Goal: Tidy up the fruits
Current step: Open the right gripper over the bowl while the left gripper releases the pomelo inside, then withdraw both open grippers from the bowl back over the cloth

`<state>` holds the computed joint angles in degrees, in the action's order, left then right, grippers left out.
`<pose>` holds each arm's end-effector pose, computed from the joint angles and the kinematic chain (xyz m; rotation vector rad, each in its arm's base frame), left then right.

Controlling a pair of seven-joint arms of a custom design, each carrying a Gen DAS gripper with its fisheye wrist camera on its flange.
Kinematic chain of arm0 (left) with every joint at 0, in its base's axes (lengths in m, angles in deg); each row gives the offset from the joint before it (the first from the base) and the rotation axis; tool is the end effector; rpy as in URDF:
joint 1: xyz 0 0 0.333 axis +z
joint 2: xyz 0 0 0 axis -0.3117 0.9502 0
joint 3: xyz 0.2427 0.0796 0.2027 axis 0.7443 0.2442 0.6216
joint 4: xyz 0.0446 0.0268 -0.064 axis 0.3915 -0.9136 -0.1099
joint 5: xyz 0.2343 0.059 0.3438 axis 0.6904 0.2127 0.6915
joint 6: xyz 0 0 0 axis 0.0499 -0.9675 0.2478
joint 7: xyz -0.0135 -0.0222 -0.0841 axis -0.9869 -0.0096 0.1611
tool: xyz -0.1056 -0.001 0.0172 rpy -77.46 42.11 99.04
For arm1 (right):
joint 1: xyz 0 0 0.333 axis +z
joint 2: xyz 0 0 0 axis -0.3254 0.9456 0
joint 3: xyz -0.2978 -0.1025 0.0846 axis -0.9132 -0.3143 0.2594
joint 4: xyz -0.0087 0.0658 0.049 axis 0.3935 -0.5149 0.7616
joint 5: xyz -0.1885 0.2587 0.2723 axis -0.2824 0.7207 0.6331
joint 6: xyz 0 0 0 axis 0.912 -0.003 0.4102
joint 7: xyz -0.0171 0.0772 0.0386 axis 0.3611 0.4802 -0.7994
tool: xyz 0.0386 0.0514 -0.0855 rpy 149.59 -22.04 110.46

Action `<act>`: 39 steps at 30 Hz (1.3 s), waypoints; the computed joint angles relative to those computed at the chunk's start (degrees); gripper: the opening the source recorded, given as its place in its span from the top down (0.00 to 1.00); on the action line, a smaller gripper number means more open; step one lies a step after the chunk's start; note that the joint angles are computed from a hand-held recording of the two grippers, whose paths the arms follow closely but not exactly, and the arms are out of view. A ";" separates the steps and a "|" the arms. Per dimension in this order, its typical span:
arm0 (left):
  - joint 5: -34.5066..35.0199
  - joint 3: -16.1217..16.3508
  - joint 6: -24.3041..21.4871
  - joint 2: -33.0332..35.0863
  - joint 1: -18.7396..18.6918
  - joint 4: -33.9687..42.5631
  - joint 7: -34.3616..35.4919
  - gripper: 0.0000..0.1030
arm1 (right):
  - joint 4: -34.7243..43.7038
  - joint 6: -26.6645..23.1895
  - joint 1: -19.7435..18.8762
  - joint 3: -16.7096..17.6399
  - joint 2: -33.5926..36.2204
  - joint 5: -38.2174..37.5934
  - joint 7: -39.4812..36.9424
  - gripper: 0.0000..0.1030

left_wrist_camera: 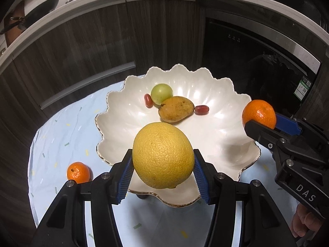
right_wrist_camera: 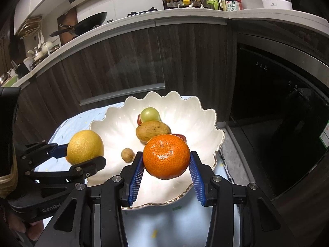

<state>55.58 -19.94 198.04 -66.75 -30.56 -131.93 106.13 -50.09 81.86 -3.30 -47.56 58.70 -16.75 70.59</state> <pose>0.4880 -0.2315 0.5469 -1.8727 1.7533 -0.5894 0.5086 0.1695 0.5666 -1.9678 1.2649 -0.3973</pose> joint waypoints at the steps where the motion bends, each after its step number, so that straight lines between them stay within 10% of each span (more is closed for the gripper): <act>1: -0.06 -0.01 -0.18 0.18 0.00 0.11 0.04 0.47 | 0.16 -0.20 -0.09 0.05 0.17 -0.24 0.14 0.56; 8: 3.95 -1.34 -0.88 -0.21 0.82 0.20 -2.44 0.24 | 0.33 0.13 -0.43 0.12 0.60 -0.76 1.59 0.43; 18: 5.78 -1.33 -2.82 -1.46 0.87 0.33 -4.34 0.15 | -0.62 3.35 -1.15 1.01 -0.49 -2.98 4.31 0.22; 39: 6.29 -0.38 -4.93 -9.33 1.75 -4.99 -6.94 0.12 | -1.11 3.82 -1.79 4.02 -3.00 -9.02 10.92 0.21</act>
<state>61.87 -20.31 193.11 -76.08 -28.81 -136.92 99.19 -51.20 85.68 -5.09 -43.55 55.70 -25.76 81.51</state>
